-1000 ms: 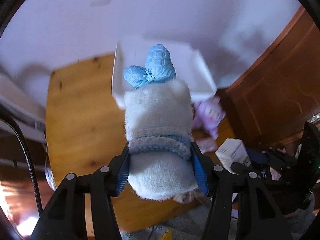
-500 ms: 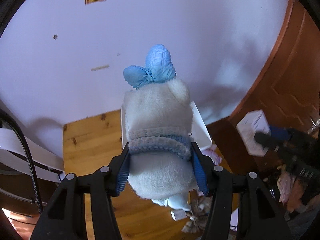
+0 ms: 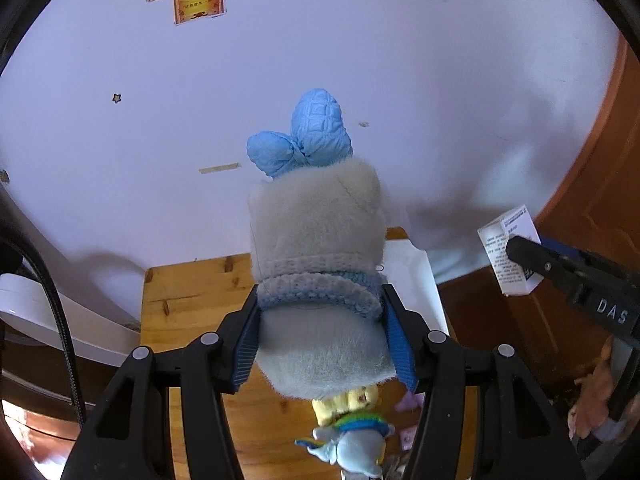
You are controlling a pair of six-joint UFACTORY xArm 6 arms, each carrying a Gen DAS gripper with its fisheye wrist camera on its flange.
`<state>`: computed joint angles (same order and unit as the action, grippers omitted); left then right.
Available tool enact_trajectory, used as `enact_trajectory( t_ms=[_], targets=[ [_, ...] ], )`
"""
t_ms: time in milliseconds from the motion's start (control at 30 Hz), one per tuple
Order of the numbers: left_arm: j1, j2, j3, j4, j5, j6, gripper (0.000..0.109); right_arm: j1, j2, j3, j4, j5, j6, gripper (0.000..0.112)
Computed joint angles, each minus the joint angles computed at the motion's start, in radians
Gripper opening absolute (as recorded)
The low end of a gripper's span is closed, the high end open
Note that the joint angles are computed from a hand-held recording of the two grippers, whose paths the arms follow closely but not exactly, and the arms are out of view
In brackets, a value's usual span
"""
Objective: Organize objects
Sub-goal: 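Carry bunny and medicine box over the white tray and open both tools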
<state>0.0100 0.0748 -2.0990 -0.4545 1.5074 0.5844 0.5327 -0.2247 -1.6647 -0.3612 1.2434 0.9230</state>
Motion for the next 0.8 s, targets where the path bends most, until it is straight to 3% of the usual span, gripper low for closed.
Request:
enact_trajectory(
  t_ms=[267,500,567,633,767,800],
  targets=[
    [-0.158,0.031,0.104,0.192,-0.137,-0.128,0.060,-0.131,0.002,0.149,0.172,-0.109,-0.099,0.042],
    [-0.233,0.083,0.171,0.297,-0.200,-0.196,0.061,-0.184,0.059,0.175,0.253,-0.120,-0.168,0.044],
    [-0.251,0.098,0.169,0.320,-0.196,-0.224,0.062,-0.196,0.087,0.166,0.290,-0.121,-0.186,0.055],
    [-0.254,0.089,0.175,0.332,-0.176,-0.239,0.064,-0.198,0.101,0.164,0.295,-0.119,-0.187,0.063],
    [-0.256,0.006,0.257,0.365,-0.173,-0.240,0.069,-0.199,0.118,0.163,0.304,-0.124,-0.188,0.065],
    [-0.265,-0.005,0.269,0.374,-0.184,-0.239,0.082,-0.201,0.117,0.168,0.309,-0.129,-0.187,0.065]
  ],
)
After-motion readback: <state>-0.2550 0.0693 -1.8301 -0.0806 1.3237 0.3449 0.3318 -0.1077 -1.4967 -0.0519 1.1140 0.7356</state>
